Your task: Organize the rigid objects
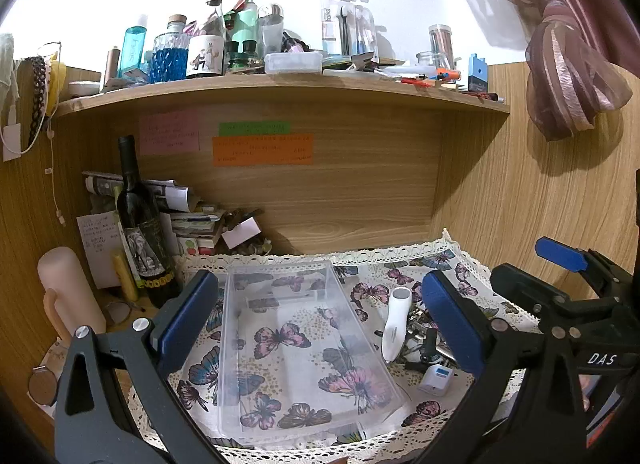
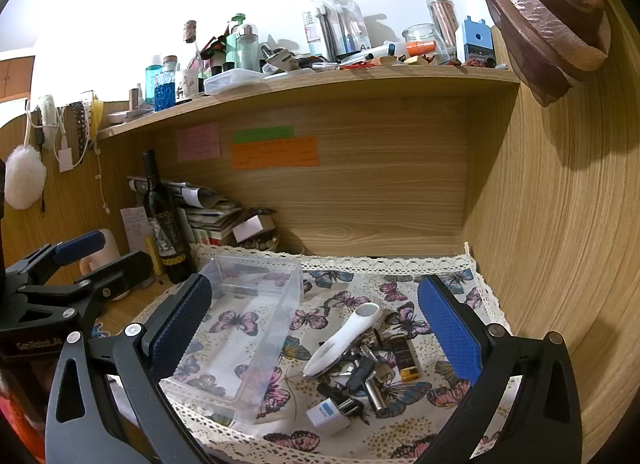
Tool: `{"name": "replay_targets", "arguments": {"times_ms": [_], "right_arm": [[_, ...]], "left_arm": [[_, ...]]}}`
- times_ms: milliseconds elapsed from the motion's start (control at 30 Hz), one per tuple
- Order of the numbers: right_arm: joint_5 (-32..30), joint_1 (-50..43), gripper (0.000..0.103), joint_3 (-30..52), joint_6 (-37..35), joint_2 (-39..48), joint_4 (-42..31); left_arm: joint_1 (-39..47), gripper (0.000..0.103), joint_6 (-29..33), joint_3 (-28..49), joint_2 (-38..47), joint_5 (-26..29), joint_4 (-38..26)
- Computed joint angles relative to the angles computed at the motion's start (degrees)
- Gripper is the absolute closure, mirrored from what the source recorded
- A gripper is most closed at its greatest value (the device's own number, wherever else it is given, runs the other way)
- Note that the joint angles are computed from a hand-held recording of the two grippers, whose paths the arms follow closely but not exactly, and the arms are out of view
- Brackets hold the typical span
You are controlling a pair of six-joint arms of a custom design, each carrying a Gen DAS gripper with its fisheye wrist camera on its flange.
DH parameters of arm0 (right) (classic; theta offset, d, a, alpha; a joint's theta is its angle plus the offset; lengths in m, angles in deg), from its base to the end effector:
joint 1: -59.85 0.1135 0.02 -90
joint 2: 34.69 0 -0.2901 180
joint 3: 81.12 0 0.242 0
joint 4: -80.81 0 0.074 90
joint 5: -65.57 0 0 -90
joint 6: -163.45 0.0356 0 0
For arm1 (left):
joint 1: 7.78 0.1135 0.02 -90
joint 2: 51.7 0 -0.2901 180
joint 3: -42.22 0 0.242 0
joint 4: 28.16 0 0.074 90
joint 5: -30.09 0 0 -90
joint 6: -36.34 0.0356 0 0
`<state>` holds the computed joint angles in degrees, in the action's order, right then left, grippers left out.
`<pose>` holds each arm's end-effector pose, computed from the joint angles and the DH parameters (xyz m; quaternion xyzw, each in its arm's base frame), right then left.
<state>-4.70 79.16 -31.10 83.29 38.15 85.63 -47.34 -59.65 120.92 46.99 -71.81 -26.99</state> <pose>0.2491 0.0745 0.2636 0.0346 0.8026 0.0116 0.5953 0.3086 -0.2454 0.2824 0.1758 0.7918 -0.1464 0.5663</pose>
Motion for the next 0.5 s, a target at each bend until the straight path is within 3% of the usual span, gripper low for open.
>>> {"name": "replay_targets", "arguments": {"times_ms": [500], "right_arm": [[-0.2, -0.2, 0.000, -0.2, 0.0, -0.1, 0.2]], "left_arm": [[0.0, 0.000, 0.0, -0.1, 0.0, -0.1, 0.3]]}}
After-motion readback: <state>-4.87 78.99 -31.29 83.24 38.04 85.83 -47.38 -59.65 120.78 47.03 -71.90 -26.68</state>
